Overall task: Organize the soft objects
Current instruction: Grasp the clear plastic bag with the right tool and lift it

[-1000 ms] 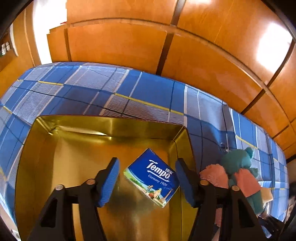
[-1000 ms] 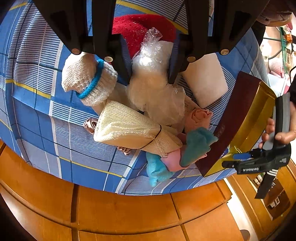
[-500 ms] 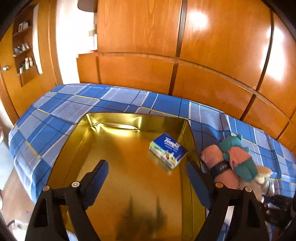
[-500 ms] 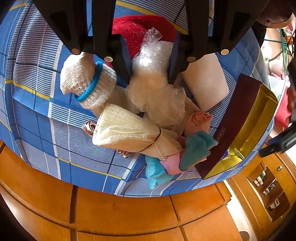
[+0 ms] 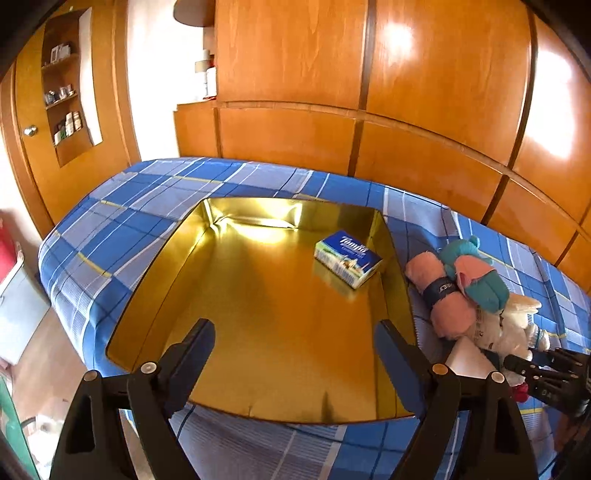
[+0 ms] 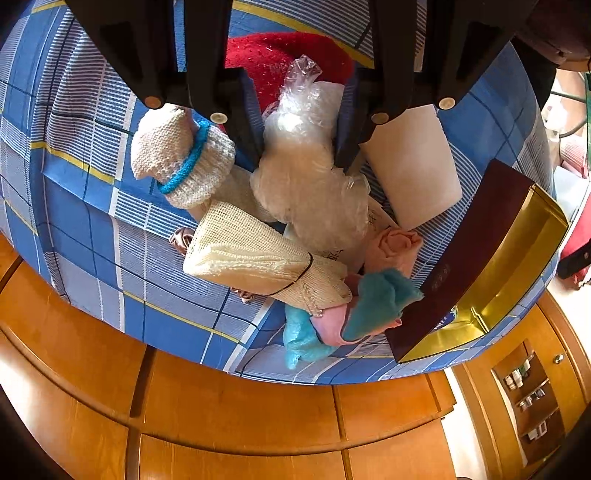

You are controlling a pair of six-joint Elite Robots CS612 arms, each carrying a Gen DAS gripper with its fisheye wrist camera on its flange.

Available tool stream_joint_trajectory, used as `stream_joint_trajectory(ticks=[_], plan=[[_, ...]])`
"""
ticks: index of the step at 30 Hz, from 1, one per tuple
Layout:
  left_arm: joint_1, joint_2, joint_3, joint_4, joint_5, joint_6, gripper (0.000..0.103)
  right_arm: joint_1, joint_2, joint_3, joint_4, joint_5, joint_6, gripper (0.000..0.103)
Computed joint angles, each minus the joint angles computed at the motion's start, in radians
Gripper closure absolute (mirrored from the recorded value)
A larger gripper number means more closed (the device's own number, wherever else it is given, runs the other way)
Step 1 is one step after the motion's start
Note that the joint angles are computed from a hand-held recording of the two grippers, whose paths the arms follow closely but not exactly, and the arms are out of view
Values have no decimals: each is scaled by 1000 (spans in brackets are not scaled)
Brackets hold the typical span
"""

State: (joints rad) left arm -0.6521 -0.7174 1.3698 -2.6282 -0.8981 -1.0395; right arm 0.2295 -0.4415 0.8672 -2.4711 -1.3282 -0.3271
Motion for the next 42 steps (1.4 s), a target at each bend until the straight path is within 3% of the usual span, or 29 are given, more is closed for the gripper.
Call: stream_joint_trajectory(ticks=[14, 22, 37, 42], plan=[[0, -38, 68, -17, 10, -63, 15, 2, -47, 79, -85, 8, 61, 68], [1, -49, 95, -45, 6, -81, 14, 17, -78, 110, -156, 65, 67, 68], [2, -68, 136, -61, 8, -123, 12, 83, -54, 32, -80, 151, -57, 68], [2, -79, 155, -62, 23, -142, 11, 107, -21, -38, -40, 168, -71, 68]])
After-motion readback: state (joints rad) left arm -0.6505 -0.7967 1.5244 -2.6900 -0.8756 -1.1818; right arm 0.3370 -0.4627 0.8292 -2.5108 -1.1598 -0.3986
